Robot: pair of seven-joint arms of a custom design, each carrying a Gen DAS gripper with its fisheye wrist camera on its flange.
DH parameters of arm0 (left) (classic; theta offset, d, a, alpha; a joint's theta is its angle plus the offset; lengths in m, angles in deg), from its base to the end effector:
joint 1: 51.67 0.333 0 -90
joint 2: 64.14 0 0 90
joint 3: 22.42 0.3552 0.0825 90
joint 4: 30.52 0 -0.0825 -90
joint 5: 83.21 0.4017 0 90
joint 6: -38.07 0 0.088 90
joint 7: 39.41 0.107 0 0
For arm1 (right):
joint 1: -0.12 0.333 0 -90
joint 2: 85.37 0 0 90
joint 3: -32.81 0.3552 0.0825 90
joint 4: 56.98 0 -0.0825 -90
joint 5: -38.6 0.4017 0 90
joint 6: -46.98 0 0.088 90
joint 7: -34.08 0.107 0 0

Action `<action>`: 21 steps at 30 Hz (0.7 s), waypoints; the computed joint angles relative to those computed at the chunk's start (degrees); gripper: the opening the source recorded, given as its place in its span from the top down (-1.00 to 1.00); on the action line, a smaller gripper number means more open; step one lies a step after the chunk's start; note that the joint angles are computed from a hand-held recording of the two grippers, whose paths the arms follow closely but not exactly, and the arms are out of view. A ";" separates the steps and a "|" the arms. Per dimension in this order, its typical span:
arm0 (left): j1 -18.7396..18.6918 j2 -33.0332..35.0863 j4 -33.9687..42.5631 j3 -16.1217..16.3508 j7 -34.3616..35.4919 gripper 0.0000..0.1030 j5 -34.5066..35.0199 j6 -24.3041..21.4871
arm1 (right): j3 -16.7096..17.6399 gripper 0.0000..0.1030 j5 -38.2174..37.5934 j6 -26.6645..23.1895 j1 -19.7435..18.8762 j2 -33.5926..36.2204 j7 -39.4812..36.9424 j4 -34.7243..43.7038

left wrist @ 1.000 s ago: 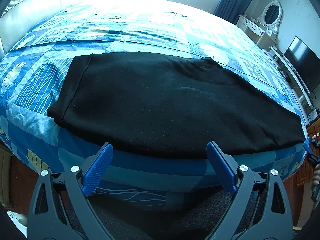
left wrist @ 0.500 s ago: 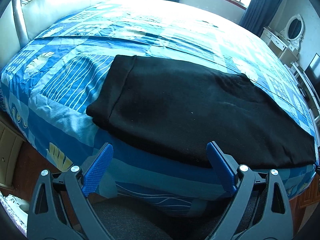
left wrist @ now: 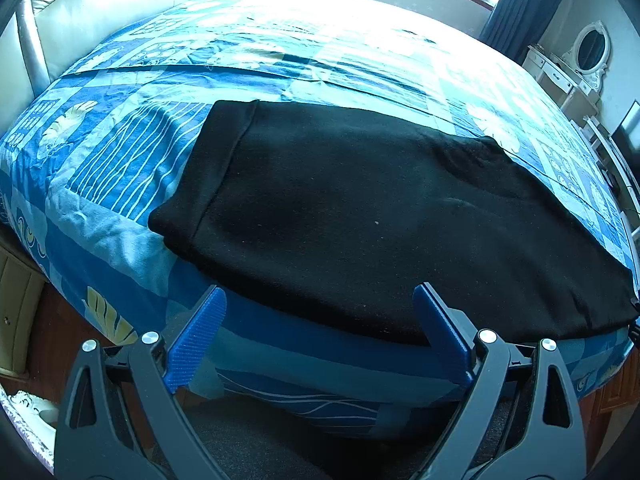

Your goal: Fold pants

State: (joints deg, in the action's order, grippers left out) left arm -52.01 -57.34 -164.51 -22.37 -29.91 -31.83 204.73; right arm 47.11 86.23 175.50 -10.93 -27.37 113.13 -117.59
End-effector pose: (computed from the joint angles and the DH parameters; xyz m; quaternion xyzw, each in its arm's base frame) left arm 0.5497 -0.0504 0.3445 -0.8419 0.4623 -0.1856 0.2075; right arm 0.8485 -0.0138 0.2675 -0.5041 0.7452 0.2163 0.3791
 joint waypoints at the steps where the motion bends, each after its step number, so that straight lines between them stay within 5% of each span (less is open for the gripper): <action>1: -0.03 0.01 0.04 0.00 0.16 -0.83 0.27 0.19 | -0.30 0.45 -0.21 1.40 0.62 -0.85 0.00 -1.27; 10: 0.55 -0.75 -0.88 0.67 1.57 -0.83 1.03 3.21 | 4.84 0.50 9.23 15.00 0.62 -8.51 -7.89 -11.38; 21: 1.18 -1.17 -2.61 0.57 5.45 -0.83 -5.16 8.22 | 5.22 0.50 12.57 14.67 8.64 -14.23 -16.38 -11.21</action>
